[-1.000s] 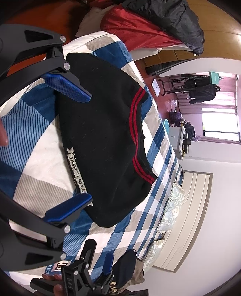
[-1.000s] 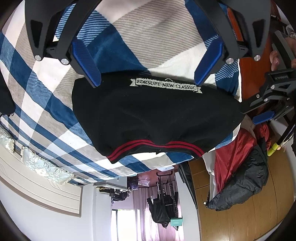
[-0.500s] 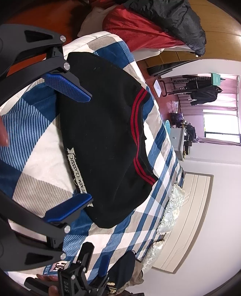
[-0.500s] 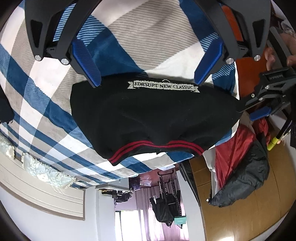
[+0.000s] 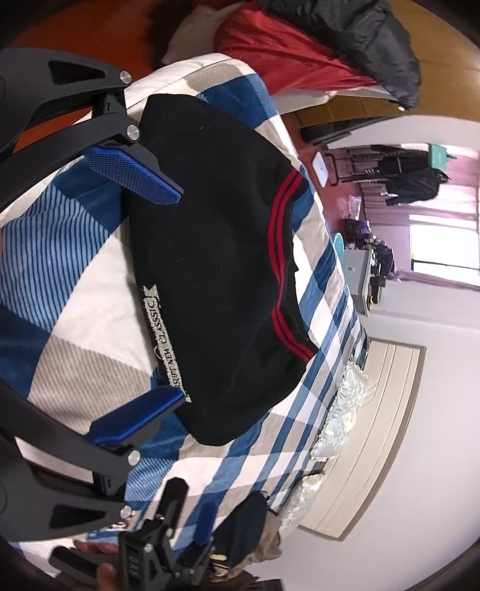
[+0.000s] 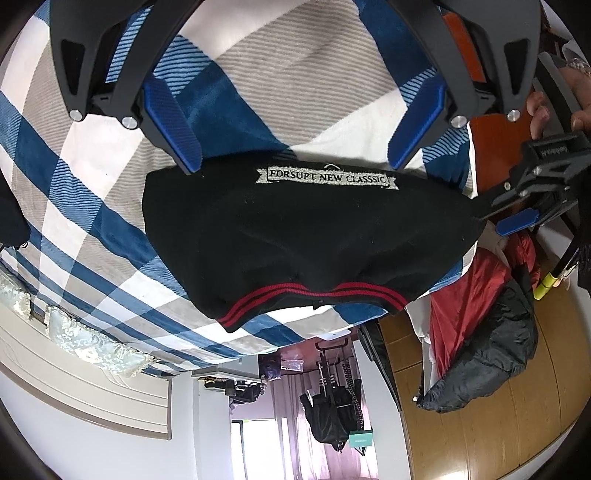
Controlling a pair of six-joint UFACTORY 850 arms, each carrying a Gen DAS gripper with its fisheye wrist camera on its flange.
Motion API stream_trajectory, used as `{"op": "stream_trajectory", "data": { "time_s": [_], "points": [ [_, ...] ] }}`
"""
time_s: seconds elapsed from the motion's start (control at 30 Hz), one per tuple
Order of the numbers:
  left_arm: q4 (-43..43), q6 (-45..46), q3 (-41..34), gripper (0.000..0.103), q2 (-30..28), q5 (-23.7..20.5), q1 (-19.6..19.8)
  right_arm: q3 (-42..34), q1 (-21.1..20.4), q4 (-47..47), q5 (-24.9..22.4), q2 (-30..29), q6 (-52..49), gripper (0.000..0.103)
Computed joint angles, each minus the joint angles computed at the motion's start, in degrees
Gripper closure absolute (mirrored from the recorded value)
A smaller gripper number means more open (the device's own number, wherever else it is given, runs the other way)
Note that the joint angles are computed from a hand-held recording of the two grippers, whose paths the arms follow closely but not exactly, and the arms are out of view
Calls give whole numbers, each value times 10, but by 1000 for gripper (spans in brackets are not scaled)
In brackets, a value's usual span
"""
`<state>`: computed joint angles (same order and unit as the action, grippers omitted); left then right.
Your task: Fold large clothes
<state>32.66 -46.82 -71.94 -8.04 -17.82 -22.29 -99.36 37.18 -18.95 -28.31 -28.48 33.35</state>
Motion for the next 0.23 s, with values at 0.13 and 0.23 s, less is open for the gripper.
{"op": "stream_trajectory", "data": {
  "time_s": [0.13, 0.23],
  "points": [
    [39, -15, 3, 6, 4, -12, -12, 11, 0, -8, 5, 8, 8, 4],
    [29, -11, 4, 6, 9, -12, -14, 21, 2, -15, 8, 17, 15, 4]
  ]
}}
